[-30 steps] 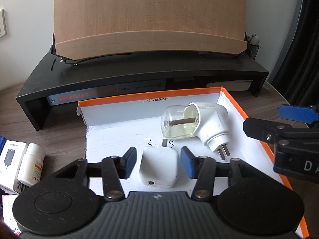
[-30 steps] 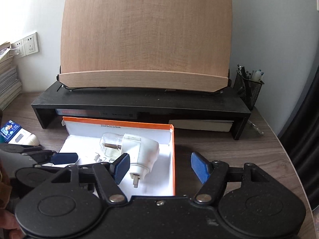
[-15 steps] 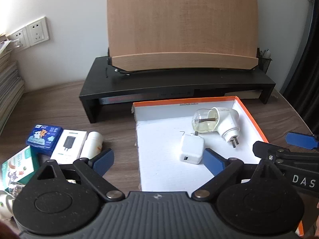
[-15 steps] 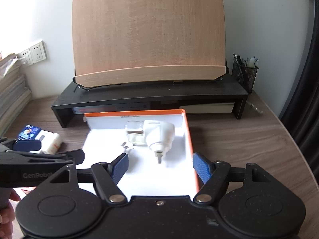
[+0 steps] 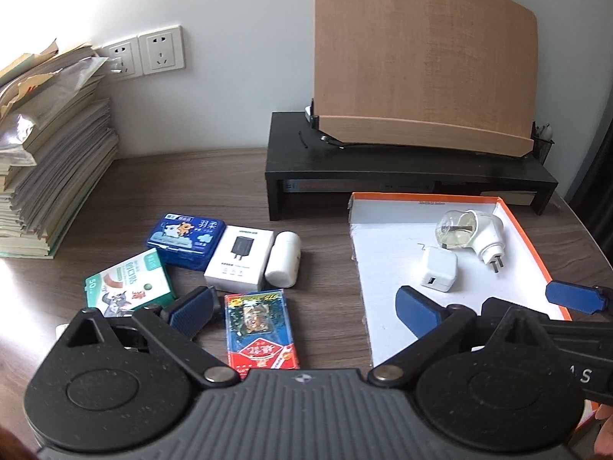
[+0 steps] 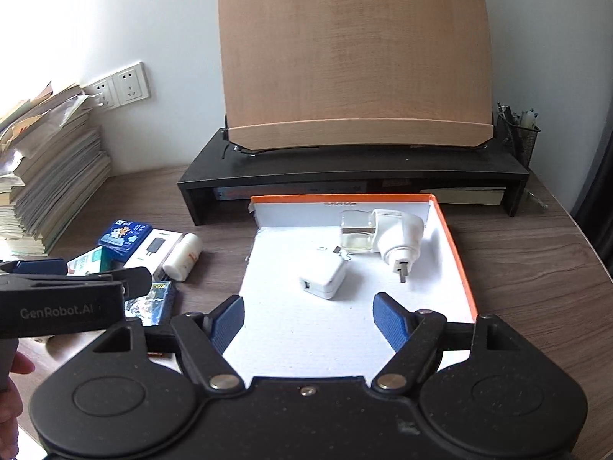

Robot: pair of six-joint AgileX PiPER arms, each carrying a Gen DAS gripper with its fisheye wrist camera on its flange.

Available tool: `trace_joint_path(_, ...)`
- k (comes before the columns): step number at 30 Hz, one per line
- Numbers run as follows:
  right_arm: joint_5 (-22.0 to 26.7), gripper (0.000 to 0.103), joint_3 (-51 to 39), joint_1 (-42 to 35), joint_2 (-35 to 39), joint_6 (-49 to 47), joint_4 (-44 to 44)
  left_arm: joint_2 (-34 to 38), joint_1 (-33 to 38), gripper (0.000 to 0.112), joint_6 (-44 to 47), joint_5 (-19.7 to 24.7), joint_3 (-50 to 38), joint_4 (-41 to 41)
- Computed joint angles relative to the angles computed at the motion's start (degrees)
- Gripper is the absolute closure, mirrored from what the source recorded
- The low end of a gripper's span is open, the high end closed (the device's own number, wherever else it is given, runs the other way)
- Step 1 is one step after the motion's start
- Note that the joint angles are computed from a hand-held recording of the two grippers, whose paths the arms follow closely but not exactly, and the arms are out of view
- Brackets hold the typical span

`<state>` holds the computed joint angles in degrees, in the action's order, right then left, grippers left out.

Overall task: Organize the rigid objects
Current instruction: 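Move both grippers back toward the remaining items on the desk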

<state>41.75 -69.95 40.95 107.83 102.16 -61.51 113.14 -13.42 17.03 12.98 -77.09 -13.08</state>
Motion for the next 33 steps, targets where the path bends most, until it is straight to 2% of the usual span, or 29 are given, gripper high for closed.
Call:
trace_joint_path(22, -0.29, 0.015, -15.30, 4.28, 10.37, -11.02, 7.08, -2.98, 9.25, 0.009, 10.63, -1.10, 5.49, -9.93)
trace_joint_path(33, -0.97, 0.015, -18.51, 4.32, 12.36, -15.16, 9.36, -2.83, 10.34, 0.009, 7.12, -1.35, 5.73, -7.01)
